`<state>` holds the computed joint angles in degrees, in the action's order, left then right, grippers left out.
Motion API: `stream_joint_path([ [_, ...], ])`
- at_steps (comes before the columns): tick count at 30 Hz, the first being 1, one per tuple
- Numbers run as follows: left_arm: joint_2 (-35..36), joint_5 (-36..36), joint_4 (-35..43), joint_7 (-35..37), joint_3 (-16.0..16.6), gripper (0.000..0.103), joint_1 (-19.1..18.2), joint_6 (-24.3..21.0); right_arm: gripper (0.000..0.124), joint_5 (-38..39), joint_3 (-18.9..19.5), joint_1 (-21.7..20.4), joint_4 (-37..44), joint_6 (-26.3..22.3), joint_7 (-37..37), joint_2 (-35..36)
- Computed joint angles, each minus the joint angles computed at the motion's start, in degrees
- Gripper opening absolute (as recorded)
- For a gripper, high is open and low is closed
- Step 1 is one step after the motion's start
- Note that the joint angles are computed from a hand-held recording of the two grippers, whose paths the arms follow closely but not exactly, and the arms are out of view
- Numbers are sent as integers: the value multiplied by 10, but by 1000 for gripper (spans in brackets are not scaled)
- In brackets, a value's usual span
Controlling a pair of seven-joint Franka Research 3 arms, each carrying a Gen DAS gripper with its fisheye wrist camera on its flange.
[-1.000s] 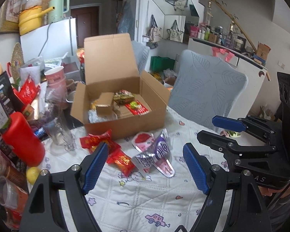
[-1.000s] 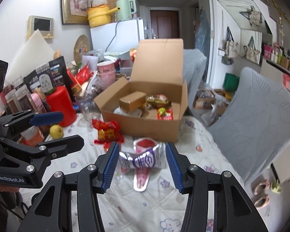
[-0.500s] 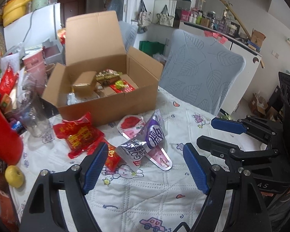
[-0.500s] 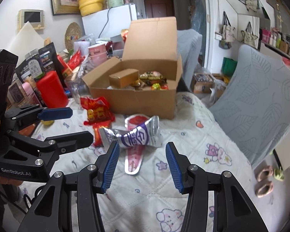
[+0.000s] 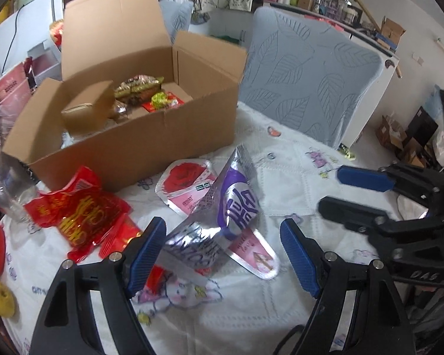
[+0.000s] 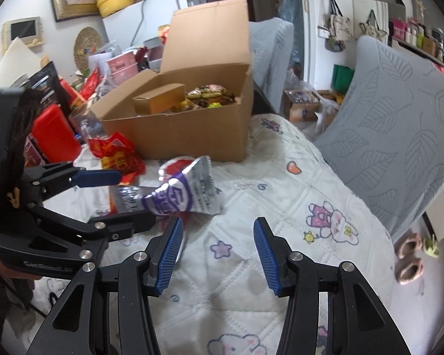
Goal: Organize snacks
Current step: 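Grasp the purple-and-silver snack bag with the left tool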
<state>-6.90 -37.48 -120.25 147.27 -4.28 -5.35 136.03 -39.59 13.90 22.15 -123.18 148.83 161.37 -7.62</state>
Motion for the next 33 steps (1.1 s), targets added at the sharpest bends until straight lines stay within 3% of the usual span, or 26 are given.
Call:
stream_joint_path([
  [10, 56, 49, 33, -24, -21, 77, 10, 10, 50, 36, -14, -7, -9, 16, -17, 9],
  [15, 73, 60, 48, -39, -28, 39, 19, -8, 50, 41, -16, -9, -9, 16, -19, 11],
  [21, 47, 49, 24, -23, -32, 35, 17, 22, 50, 42, -16, -10, -8, 16, -17, 11],
  [26, 13, 34, 10, -39, -14, 35, 18, 5, 50, 45, -16, -8, -3, 26, -23, 15],
  [33, -35, 24, -21, -71, 18, 35, 22, 18, 50, 53, -20, 6, 26, 28, -50, 44],
])
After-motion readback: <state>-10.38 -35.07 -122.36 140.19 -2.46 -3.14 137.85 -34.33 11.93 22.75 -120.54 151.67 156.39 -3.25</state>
